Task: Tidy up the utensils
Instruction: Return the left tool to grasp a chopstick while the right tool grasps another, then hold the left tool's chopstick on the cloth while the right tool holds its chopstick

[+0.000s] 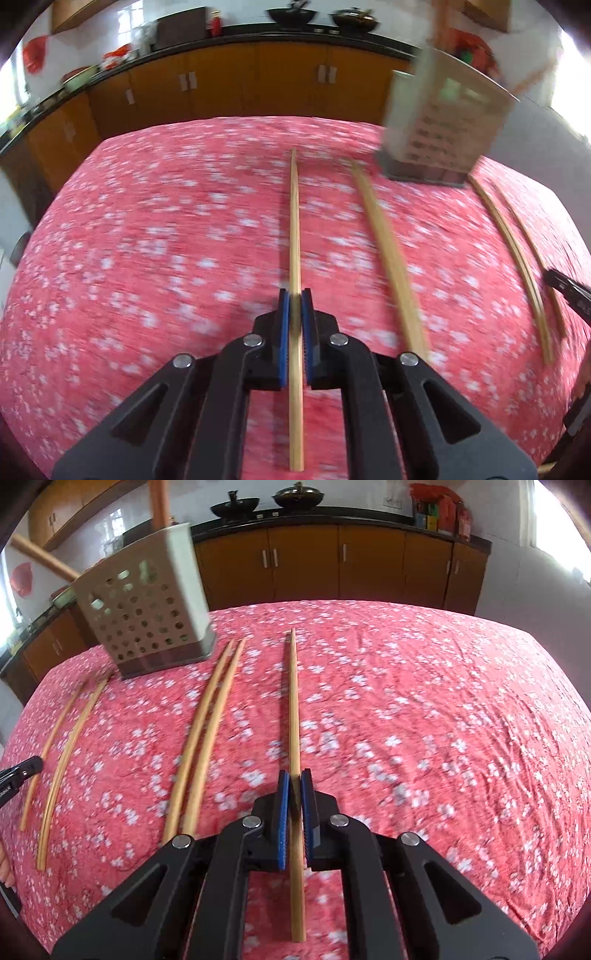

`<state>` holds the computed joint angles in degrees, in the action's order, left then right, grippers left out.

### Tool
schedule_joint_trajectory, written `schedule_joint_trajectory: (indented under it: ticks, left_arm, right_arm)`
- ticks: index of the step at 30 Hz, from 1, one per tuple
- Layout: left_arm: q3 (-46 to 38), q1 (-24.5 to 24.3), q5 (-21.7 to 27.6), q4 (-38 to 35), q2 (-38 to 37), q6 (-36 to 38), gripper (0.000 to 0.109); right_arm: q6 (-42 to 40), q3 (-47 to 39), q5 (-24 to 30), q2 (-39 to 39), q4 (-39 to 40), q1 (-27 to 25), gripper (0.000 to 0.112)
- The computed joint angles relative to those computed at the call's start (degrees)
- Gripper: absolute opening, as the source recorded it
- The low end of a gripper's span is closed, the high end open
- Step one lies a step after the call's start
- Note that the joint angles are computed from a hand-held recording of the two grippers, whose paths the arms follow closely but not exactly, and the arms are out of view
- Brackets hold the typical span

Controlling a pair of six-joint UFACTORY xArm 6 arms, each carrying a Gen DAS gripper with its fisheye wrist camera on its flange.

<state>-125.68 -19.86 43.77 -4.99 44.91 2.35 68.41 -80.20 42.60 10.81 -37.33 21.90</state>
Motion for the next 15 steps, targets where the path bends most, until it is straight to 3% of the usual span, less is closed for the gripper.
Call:
schedule_joint_trajectory:
  ticks: [3, 15]
  left_arm:
    - [-2.92, 1.54, 0.86, -1.86, 1.85, -0.35, 0.009]
    - [1.69, 3.05, -1.79, -8.84, -0.58, 3.85, 0.012]
  right_arm:
    - [0.7, 0.33, -0.69, -0.05, -0.24, -0.89, 0.008]
    - [1.17, 2.1, -1.58, -1.4, -0.58, -1.14, 0.009]
